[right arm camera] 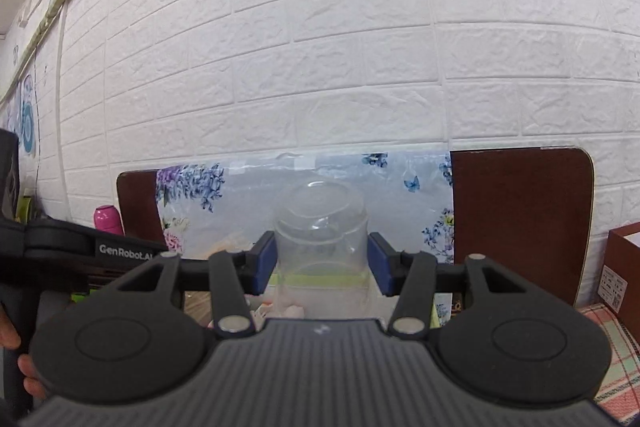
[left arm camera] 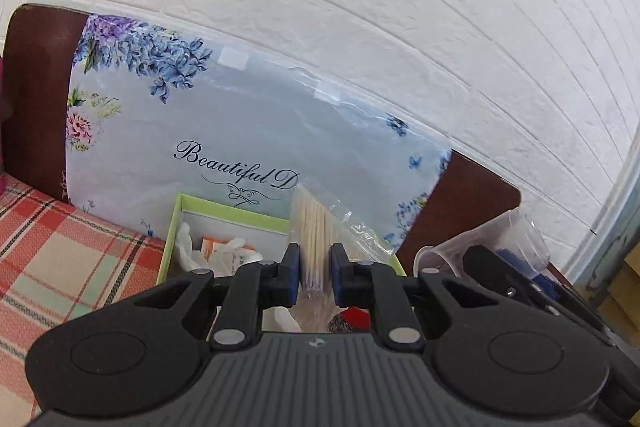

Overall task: Organize objects
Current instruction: 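Lower toothpicks and cup into the lime-green box with both tools, then withdraw both open tools from the box toward the remaining items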

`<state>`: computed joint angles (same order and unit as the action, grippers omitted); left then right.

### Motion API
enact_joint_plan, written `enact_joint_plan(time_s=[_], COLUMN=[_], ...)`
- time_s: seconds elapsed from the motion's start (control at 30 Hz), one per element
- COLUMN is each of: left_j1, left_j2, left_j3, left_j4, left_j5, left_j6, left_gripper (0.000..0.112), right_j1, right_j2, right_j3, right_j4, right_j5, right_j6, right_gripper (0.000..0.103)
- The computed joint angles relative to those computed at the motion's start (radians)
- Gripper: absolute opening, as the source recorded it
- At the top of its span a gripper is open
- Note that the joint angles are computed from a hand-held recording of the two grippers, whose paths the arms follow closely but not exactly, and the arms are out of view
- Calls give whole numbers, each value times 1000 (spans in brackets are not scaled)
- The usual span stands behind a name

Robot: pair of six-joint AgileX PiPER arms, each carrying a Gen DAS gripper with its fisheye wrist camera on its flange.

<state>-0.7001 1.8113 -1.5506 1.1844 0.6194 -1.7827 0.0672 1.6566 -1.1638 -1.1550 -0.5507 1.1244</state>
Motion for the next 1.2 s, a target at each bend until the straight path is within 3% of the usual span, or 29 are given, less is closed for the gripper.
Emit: enact_joint_plan(time_s=[0.27,0.3,0.33,0.4,0.47,0.53,0.7,0.77,0.93,1.2], left_j1=[91,97,102,90,77,76,68,50,-25,-190], left_j2=[120,131,142,165,158,153,124,104,48,-22], left_j3=[-117,-116,-124,-145,-99,-83,-57,-41,-16,53], left_j4=[-83,-62,-81,-97,-3,-10,-58,-44,-45,-75], left_j5=[-67,-80,-83,-24,-12,-9,2,23,130,303], left_j6=[99,88,115,138,71,83,86,68,64,25], left_gripper=[16,26,51,76,76,77,77,77,77,78], right_j1=[79,89,99,117,130,124,97,90,65,-52], right_j2=[192,215,239,284,295,294,263,232,104,-137], right_j3=[-167,-185,-206,-251,-243,-211,-175,-144,-45,134], right_j4=[39,41,27,-86,-83,-31,-95,-70,-88,-226], right_j5=[95,109,124,159,191,173,168,166,160,23], right_j6=[-8,-15,-13,49,-2,-84,31,1,12,179], right_gripper=[50,52,55,84,84,89,96,99,103,103])
